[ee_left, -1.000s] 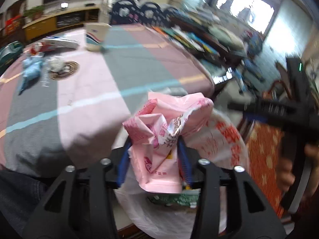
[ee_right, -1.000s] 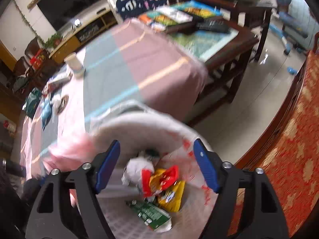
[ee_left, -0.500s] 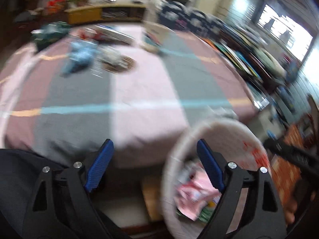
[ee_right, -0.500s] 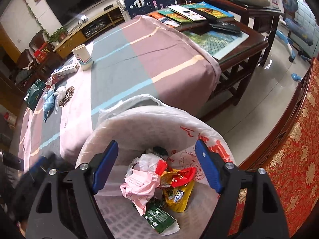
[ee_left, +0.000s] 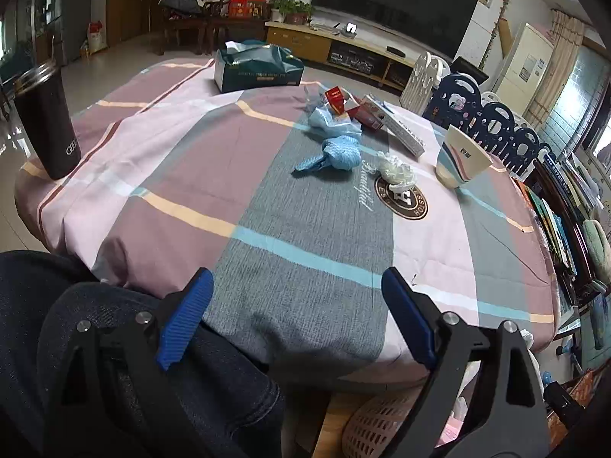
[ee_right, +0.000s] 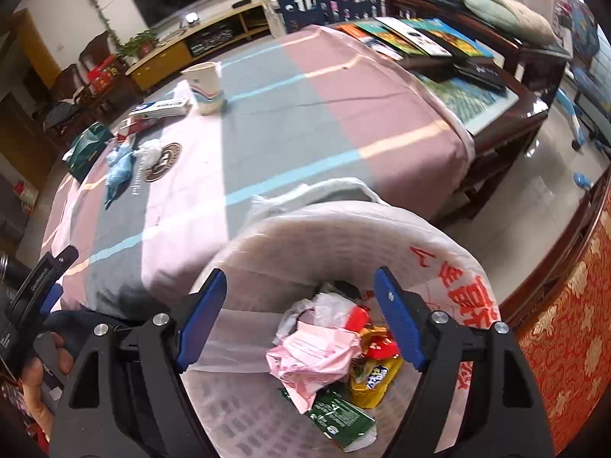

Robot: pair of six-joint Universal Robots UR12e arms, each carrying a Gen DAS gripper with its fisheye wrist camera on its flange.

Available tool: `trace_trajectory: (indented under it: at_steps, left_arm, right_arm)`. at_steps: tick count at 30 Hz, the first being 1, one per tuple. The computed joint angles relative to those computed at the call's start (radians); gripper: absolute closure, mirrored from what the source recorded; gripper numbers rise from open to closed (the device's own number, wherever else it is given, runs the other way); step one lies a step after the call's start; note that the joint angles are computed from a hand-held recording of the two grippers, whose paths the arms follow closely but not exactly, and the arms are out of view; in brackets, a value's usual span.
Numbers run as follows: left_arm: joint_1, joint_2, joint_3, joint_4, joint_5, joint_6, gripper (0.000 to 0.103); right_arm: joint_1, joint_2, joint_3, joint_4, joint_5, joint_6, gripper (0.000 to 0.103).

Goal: Collect trash
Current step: 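Reach the left gripper to the blue glove and the right to the white tissue, then grasp the blue glove with the left gripper while the right grasps the white tissue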

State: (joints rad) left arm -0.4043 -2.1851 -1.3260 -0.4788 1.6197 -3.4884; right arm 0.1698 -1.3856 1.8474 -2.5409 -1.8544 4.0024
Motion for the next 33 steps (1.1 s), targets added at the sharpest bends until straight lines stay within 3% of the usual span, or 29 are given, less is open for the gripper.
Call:
trace_trajectory:
  at_steps: [8, 12, 15, 20, 21, 27, 30, 31, 33]
  left_arm:
    - [0.004, -0.006, 0.001, 0.050, -0.033, 0.008, 0.014]
    - [0.005, -0.055, 0.071, 0.078, 0.029, 0.025, 0.014]
    - [0.011, -0.122, 0.204, -0.013, 0.044, 0.084, 0.018]
    - [0.032, -0.228, 0.397, -0.122, -0.145, 0.118, 0.021]
    - [0.031, -0.246, 0.422, -0.132, -0.155, 0.132, 0.021]
    - [0.019, -0.387, 0.652, -0.307, -0.068, 0.192, 0.022]
    - [0.025, -0.424, 0.710, -0.360, -0.081, 0.186, 0.027]
    - [0.027, -0.424, 0.708, -0.361, -0.097, 0.189, 0.034]
    - [0.027, -0.423, 0.703, -0.355, -0.114, 0.215, 0.058]
  right_arm:
    - [0.012, 0.022, -0.031, 0.015, -0.018, -0.028, 0.025]
    - [0.007, 0.035, -0.046, 0.005, -0.015, -0.031, 0.025]
    - [0.005, 0.053, -0.065, 0.003, -0.014, -0.046, 0.025]
    - [-0.011, 0.089, -0.090, -0.012, 0.031, -0.032, 0.025]
    - [-0.015, 0.094, -0.093, -0.017, 0.041, -0.026, 0.025]
    - [-0.028, 0.129, -0.131, -0.020, 0.058, -0.043, 0.025]
    - [-0.035, 0.151, -0.157, -0.028, 0.081, -0.048, 0.025]
    - [-0.037, 0.160, -0.169, -0.031, 0.087, -0.051, 0.025]
    - [-0.037, 0.180, -0.194, -0.037, 0.096, -0.066, 0.025]
